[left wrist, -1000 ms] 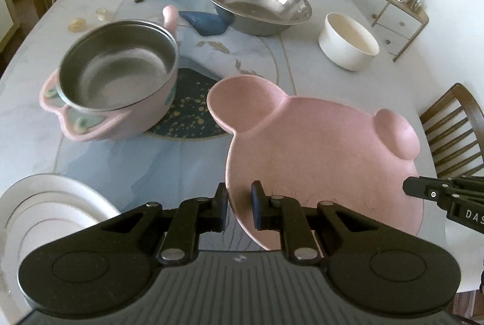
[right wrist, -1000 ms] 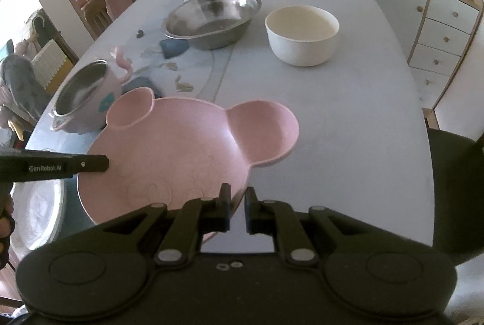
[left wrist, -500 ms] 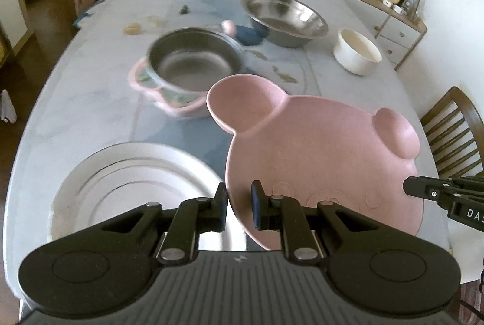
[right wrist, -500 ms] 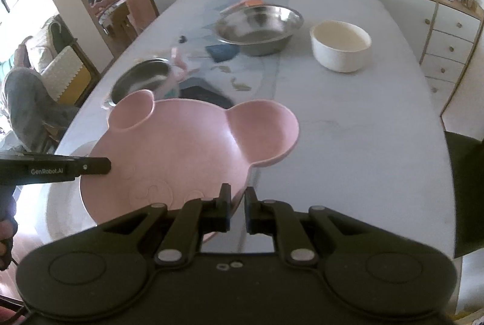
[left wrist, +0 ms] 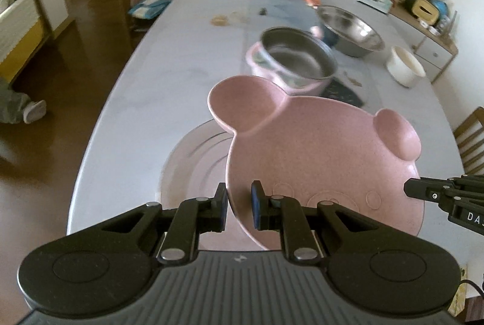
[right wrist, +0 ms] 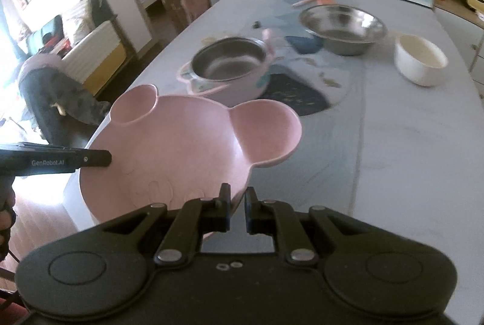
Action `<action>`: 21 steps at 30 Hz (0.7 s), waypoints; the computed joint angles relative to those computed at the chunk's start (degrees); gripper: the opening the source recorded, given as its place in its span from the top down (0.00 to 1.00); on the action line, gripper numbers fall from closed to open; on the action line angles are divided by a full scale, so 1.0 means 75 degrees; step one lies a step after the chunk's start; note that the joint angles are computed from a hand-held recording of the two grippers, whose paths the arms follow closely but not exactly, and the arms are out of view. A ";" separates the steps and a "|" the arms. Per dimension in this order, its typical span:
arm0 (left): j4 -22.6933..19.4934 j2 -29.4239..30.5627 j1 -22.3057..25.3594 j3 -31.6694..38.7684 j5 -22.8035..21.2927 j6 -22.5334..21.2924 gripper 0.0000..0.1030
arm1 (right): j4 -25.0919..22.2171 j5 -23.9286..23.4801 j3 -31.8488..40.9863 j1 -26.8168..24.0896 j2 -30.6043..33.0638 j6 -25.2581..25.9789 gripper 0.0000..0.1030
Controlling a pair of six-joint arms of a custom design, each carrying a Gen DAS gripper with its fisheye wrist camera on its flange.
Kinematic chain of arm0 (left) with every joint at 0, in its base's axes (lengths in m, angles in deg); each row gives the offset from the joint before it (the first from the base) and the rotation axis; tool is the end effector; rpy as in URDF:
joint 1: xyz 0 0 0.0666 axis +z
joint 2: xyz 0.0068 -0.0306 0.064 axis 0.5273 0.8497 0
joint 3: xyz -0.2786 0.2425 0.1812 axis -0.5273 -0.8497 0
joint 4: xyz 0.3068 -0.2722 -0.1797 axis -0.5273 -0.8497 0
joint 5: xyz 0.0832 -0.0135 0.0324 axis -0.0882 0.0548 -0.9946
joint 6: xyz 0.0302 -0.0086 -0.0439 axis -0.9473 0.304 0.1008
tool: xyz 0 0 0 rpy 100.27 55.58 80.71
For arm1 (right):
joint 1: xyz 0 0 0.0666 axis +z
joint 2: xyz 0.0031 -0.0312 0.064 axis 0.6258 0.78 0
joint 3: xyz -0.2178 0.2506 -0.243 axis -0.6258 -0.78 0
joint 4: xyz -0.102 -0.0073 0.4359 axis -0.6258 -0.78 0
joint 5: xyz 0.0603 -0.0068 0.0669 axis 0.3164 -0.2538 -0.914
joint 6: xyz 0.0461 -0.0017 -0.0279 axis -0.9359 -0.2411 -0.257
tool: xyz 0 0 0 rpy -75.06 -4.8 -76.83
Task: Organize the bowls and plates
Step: 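Lift the pink bear plate and carry it over the stacked white plates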
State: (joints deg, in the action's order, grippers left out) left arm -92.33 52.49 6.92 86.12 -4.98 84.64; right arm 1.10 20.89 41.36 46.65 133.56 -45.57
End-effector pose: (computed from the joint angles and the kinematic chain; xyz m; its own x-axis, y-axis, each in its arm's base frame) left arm 0.3908 -0.1691 0.5069 -0.7185 -0.4893 -0.4944 -0.4795 0.8633 -0.1574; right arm 0.5424 0.0929 0.4963 -0.6297 -0.5314 -0.5666 -0.7302 0.6538 0.1983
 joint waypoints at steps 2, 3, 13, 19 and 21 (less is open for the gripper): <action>-0.0060 -0.0148 0.0056 -0.0159 -0.0021 0.0077 0.86 | -0.0013 0.0004 -0.0060 0.0134 -0.0011 0.0028 0.91; -0.0078 -0.0206 0.0091 -0.0231 -0.0029 0.0097 0.86 | -0.0001 0.0018 -0.0109 0.0206 -0.0032 0.0041 0.90; -0.0235 -0.0469 0.0290 -0.0657 -0.0035 0.0291 0.86 | -0.0010 0.0150 -0.0275 0.0611 0.0049 0.0062 0.90; -0.0284 -0.0473 0.0259 -0.0751 -0.0186 0.0212 0.86 | 0.0052 0.0234 -0.0454 0.0701 -0.0005 0.0114 0.90; -0.0243 -0.0498 0.0300 -0.0809 -0.0063 0.0251 0.86 | 0.0028 0.0310 -0.0465 0.0715 0.0003 0.0136 0.90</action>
State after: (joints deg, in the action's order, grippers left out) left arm -94.15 48.76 9.18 80.05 -5.46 86.52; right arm 1.31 23.22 37.87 52.02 133.58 -44.55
